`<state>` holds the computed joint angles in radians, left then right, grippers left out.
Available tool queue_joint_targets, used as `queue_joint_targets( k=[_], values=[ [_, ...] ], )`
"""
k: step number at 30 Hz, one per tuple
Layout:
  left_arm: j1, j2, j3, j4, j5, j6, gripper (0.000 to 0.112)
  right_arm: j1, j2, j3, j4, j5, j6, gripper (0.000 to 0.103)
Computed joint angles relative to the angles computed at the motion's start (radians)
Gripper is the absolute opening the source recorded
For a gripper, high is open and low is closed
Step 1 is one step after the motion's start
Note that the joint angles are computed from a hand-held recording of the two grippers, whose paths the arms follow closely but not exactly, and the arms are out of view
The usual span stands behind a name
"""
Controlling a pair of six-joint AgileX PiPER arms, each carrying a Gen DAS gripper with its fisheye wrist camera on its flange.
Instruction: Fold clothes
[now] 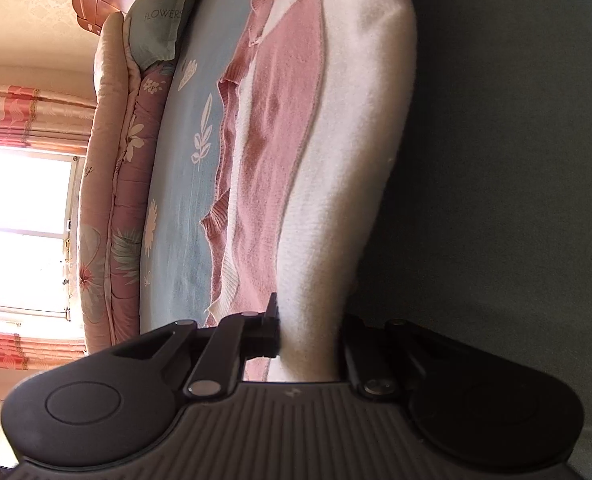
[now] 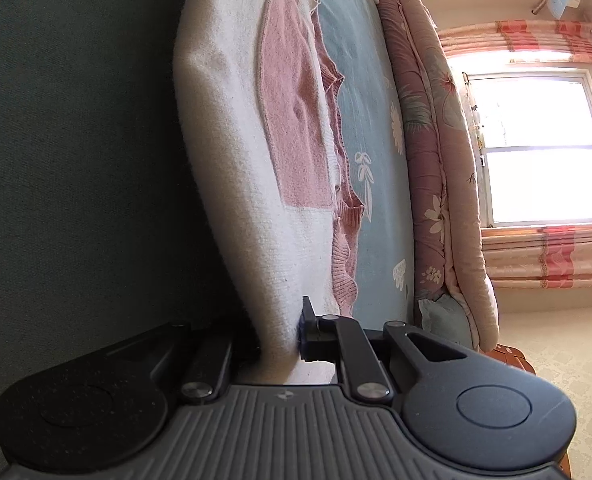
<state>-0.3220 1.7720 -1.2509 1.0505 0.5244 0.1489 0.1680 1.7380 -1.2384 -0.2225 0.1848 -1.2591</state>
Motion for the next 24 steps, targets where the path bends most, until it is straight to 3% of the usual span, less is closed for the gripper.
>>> queue_joint_targets(
  k=[9,16,18,20,23,24],
  values=[
    [-0.120,-0.250,0.228,-0.084,0.105,0.012,0.006,0.013,-0.282,0.255,0.158,0.097,-0.180,0.014],
    [-0.177,-0.283,0.319,-0.022,0.131,-0.089,0.008,0.045,-0.308,0.360,-0.068,0.072,0.077,0.016],
    [-0.180,-0.296,0.319,-0.041,0.143,-0.075,0.017,0.039,-0.318,0.371,-0.047,0.084,0.048,0.022],
    [-0.171,-0.326,0.302,-0.129,0.163,0.014,0.018,0.009,-0.340,0.365,0.076,0.127,-0.079,0.039],
    [-0.120,-0.379,0.224,-0.426,0.254,0.269,0.033,-0.072,-0.353,0.297,0.243,0.257,-0.213,0.060],
    [-0.099,-0.403,0.197,-0.526,0.298,0.338,0.044,-0.108,-0.352,0.260,0.292,0.320,-0.245,0.062]
  ],
)
